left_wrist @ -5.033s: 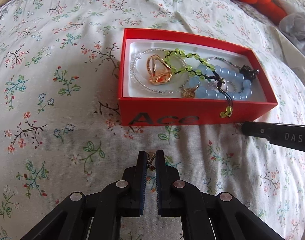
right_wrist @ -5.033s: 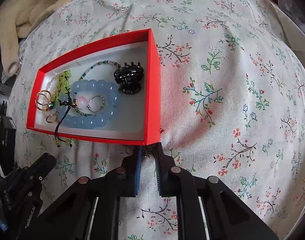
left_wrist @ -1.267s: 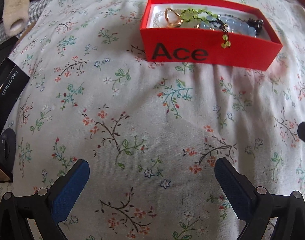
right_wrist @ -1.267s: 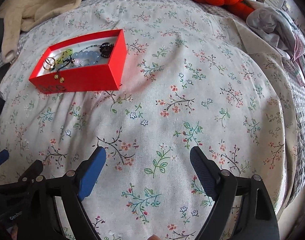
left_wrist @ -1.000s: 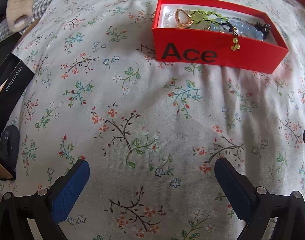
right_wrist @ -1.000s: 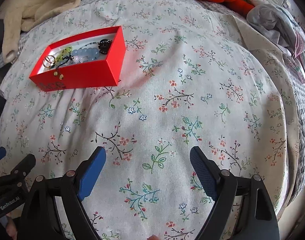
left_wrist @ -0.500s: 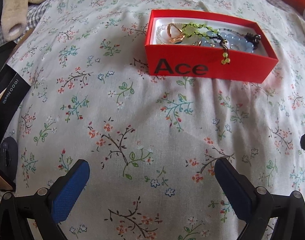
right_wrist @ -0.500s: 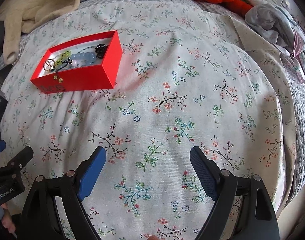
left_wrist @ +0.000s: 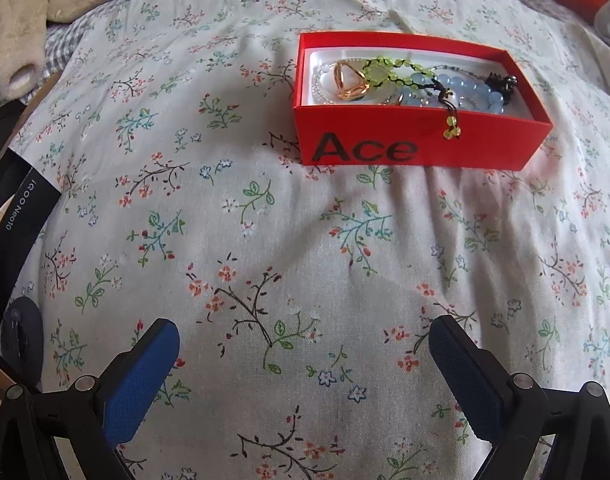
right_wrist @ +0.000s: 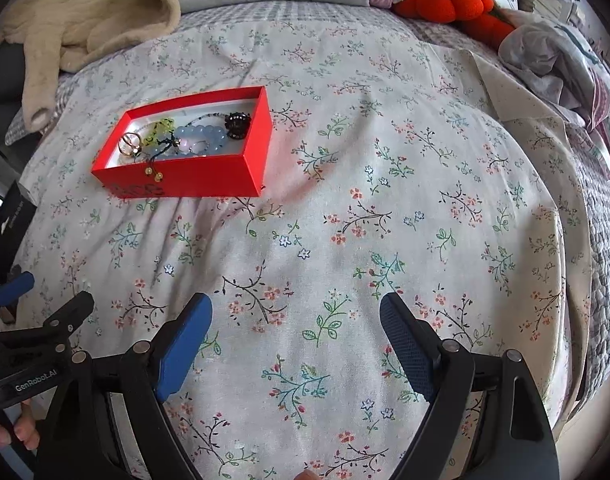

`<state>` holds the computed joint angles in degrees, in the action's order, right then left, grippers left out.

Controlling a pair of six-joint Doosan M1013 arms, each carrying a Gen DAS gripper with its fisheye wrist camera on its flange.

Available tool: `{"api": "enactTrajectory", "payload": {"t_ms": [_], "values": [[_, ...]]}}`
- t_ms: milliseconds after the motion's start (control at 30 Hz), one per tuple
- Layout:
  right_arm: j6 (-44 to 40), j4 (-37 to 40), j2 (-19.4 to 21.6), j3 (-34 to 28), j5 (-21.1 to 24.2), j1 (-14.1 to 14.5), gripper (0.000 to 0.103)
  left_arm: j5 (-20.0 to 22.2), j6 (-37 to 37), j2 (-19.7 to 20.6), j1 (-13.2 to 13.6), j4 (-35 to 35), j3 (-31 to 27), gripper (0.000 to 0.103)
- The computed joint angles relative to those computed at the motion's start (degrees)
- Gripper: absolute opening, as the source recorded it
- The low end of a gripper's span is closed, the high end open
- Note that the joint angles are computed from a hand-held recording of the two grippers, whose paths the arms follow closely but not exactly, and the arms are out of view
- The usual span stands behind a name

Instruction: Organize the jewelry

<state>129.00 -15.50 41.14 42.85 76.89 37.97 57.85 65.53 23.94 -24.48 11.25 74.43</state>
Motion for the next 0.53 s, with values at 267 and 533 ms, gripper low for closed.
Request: {"api": "enactTrajectory", "payload": {"t_ms": [267,533], "values": [[-0.3,-1.1,-0.2,0.4,-0.6,0.4,0.088,0.1,-1.4,-0.1,-0.2,1.1,0.3,0.102],[0.6,-1.3,1.6,-1.7,1.0,0.7,0.088,1.8,-2.4,1.3,-0.1,1.5,-1.0,0.102]]}}
